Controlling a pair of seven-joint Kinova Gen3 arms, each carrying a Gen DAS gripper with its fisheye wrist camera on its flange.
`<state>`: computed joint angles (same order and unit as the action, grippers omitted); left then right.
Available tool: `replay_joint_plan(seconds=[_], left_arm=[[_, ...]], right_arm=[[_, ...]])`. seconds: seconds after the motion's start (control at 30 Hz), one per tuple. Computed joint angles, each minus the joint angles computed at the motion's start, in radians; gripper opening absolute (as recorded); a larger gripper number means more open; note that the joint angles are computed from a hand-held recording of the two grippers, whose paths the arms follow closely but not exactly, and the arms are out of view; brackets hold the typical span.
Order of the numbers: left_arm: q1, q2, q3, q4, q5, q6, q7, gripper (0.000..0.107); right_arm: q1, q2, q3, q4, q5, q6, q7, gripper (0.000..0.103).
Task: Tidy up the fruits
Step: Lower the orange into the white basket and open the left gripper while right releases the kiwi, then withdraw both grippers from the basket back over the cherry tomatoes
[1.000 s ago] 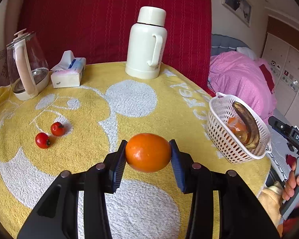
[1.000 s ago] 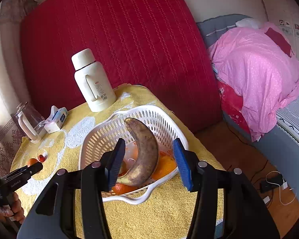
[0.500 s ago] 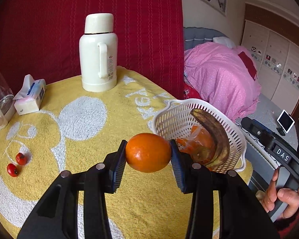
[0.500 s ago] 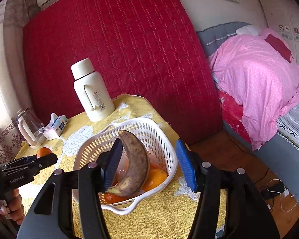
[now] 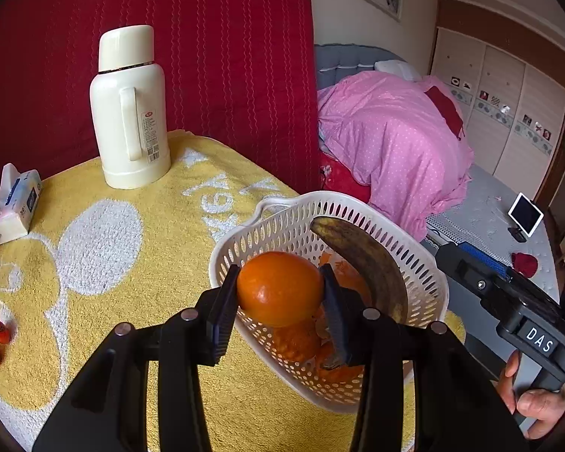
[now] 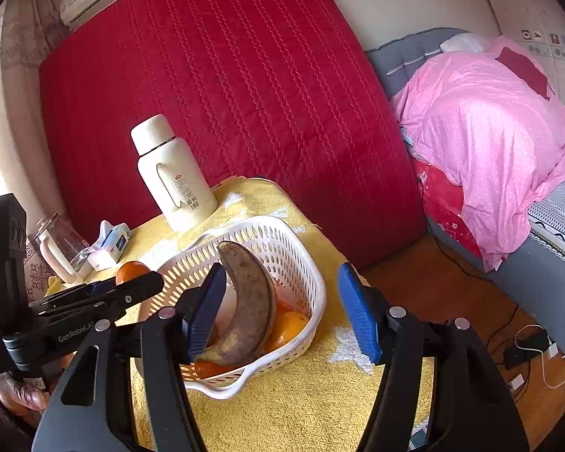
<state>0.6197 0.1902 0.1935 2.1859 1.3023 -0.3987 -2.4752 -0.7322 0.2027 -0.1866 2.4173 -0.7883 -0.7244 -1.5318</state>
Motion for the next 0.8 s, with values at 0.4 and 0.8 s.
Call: replay_joint_plan(seconds=[0.4, 0.8], left_arm=[[0.01, -0.005, -0.014, 0.026, -0.051, -0.011, 0.073, 0.058], [-0.004, -0.03, 0.007, 0.069, 0.004, -0.067, 0.097, 0.085]], right_arm=[[-0.005, 0.018, 0.005, -0.01, 0.012, 0.014, -0.01, 0.063], [-0.023, 0.029, 0.012, -0.019, -0.001, 0.024, 0.01, 0.063]])
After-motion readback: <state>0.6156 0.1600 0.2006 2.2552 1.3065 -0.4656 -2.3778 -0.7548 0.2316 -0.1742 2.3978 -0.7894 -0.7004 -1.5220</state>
